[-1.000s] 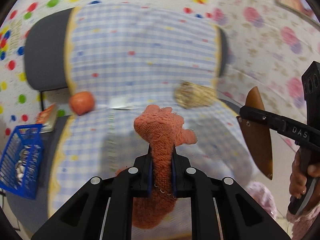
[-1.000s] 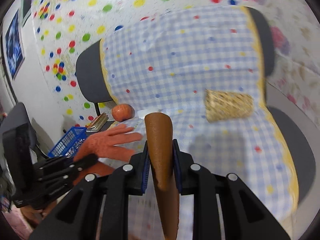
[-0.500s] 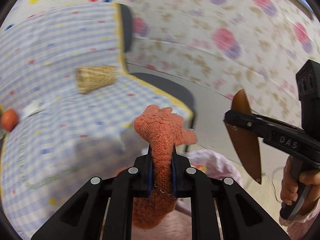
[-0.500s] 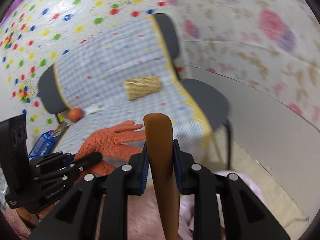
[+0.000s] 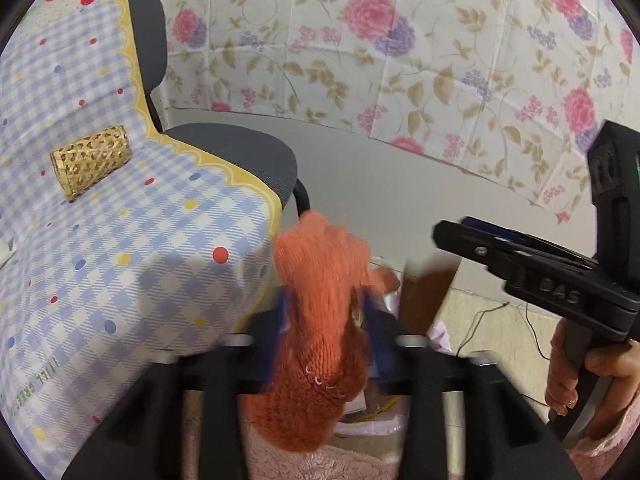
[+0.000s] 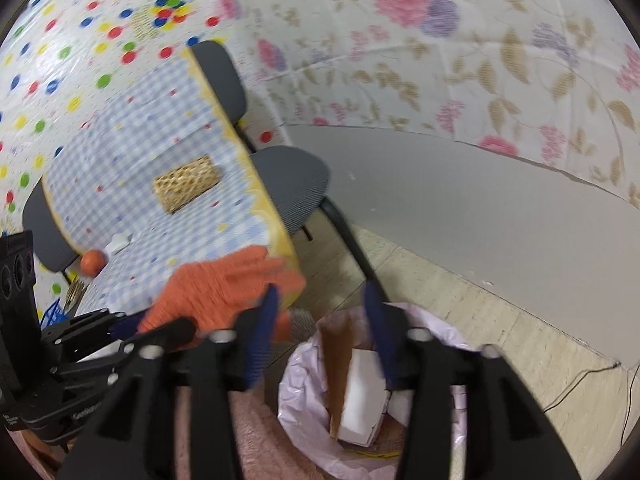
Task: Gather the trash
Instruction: 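Carry the glove and stick to the bin and open both tools, then grasp the bamboo basket with the right tool while the left tool grasps the white paper scrap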
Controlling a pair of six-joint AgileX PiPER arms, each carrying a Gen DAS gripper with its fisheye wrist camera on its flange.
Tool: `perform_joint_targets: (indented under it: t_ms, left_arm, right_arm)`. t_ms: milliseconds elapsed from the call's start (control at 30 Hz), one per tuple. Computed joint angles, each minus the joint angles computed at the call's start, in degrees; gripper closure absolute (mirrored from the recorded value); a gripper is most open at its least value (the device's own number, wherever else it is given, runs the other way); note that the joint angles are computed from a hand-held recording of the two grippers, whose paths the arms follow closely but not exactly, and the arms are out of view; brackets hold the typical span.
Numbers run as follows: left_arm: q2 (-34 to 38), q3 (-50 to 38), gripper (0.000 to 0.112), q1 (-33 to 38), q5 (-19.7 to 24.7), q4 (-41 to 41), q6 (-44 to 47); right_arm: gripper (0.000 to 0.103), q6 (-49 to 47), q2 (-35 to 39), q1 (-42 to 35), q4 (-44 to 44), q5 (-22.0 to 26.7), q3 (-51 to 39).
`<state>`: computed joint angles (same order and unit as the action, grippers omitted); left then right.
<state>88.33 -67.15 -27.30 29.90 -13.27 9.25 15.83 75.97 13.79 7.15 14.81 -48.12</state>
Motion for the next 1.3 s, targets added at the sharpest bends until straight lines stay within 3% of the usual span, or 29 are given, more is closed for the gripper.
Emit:
perform_joint_targets:
  t_ms: [33, 367, 633, 767, 833, 1000, 1300]
  left_arm:
    - [-0.2, 0.3, 0.047, 0.4, -0.4, -1.1, 1.0]
    - [-3.4, 3.0, 0.047, 6.8, -1.5, 4.0, -3.9]
    - [-6.8, 7.2, 0.047, 17.8, -2.7, 3.4, -1.4]
    - [-7.6, 7.7, 0.038, 25.1, -3.2, 1.8, 1.2]
    - [-7.2, 7.3, 0.038, 28.3, -3.3, 1.3, 2.1]
    - [-4.6, 4.1, 0.038, 36.4, -3.3, 2.9, 2.0]
    - [8.3, -11.2, 0.038, 47.1, -2.7, 5.5, 1.9]
  right_arm:
    - [0.053, -1.8, -0.4, -0.7, 1.7, 0.0, 0.3]
    - [0.053, -9.2, 0.5, -0.6, 7.7, 0.8, -1.8]
    - [0.048, -3.3, 7.1, 5.8, 0.6, 2.4, -10.1]
    - [0.042, -0.9, 12.9, 9.5, -3.3, 4.5, -18.1]
    - [0.037, 0.2, 16.1, 11.3, -5.5, 6.0, -22.5]
    - [0.035, 1.1, 25.7, 15.6, -9.8, 11.0, -36.2]
    - [0.035, -2.7, 46.7, 19.4, -10.4, 25.2, -71.1]
